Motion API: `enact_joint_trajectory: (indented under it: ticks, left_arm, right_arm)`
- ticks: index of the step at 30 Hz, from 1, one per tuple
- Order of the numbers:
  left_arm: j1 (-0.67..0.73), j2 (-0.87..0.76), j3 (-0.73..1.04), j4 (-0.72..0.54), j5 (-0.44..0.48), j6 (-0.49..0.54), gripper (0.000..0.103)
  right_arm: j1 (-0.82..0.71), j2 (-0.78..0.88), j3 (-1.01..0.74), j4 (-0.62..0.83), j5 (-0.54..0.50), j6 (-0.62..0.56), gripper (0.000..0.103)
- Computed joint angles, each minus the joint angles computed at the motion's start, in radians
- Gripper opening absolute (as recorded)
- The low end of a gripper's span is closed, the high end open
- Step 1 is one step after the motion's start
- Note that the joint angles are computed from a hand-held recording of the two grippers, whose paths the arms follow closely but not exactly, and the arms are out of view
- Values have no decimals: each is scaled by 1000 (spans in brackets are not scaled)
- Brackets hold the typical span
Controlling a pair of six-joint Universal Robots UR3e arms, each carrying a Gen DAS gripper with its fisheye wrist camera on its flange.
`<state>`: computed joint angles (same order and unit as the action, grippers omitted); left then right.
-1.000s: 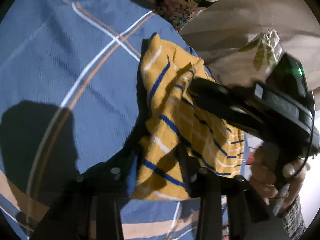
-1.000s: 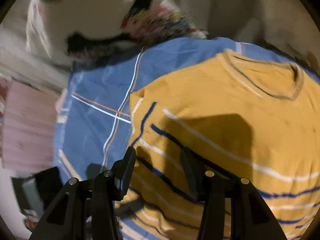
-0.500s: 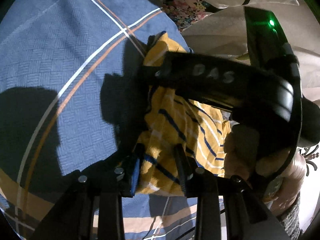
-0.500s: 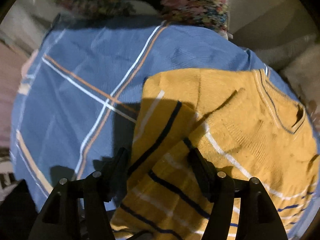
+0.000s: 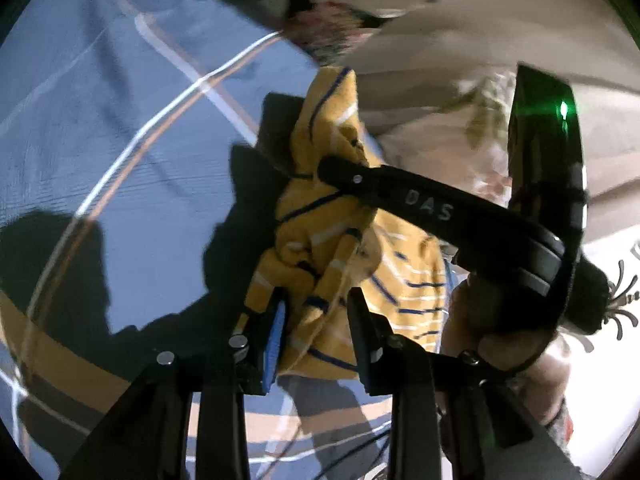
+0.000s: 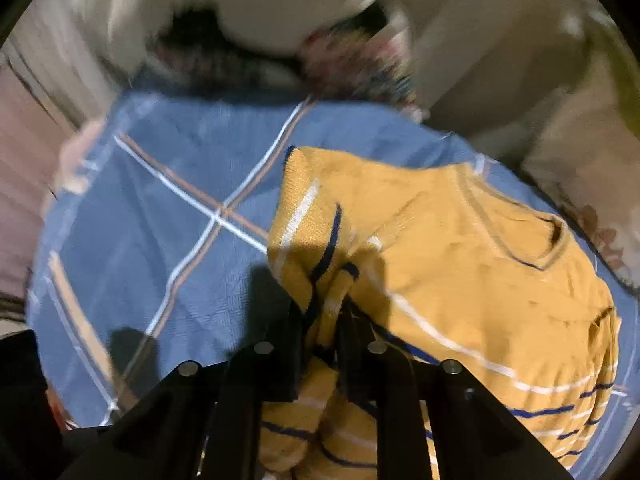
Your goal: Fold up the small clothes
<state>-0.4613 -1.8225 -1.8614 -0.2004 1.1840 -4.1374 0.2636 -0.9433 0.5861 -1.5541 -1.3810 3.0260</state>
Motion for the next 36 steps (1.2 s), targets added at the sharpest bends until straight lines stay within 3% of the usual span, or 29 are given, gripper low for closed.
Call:
enact_joint_trajectory:
  ticks: [4,9,12,17,20,23,27,28,32,34,36]
  left_arm:
    - [-77,25,119,-41,51,-46,28]
    - [-183,12,305,-145,215,-68,28]
    - [-226,-55,403,-220,267,-97,28]
    - [-304,-214,586,-320,289,-133,28]
    - [-334,-346,774,-433,279,-122,28]
    - [-361,-452,947,-545,271,-105,28]
    - [-390,-540,1113,-654,283,-88,28]
    - [-396,-562,1154,-680,290,-87,28]
    - [-403,-628,1289,-755,296,-94,28]
    - [-405,-645,1330,-781,309,-89,28]
    - [-405,-649,1343,-790,314,-91,29]
  right_arm:
    - [-160,-217,256,-91,160,-61,13]
    - [-481,-453,528,-96,306,-252,13]
    - [-655,-491,617,-74,360,-352,13]
    - [-834,-506,726,-86,357,-468,13]
    - [-899,-450,730,-31,382,-520,15]
    - [-981,-421,698,52,413,-538,34]
    - [-1077,-439,612,170,479,-592,38]
    - [-1098,-435,570,244,511,-628,47]
    - [-1121,-421,493,511,551,-750,49]
    - [-1090,-445,555,488,528,-731,49]
    - [-1031,-506,702,286,454,-628,49]
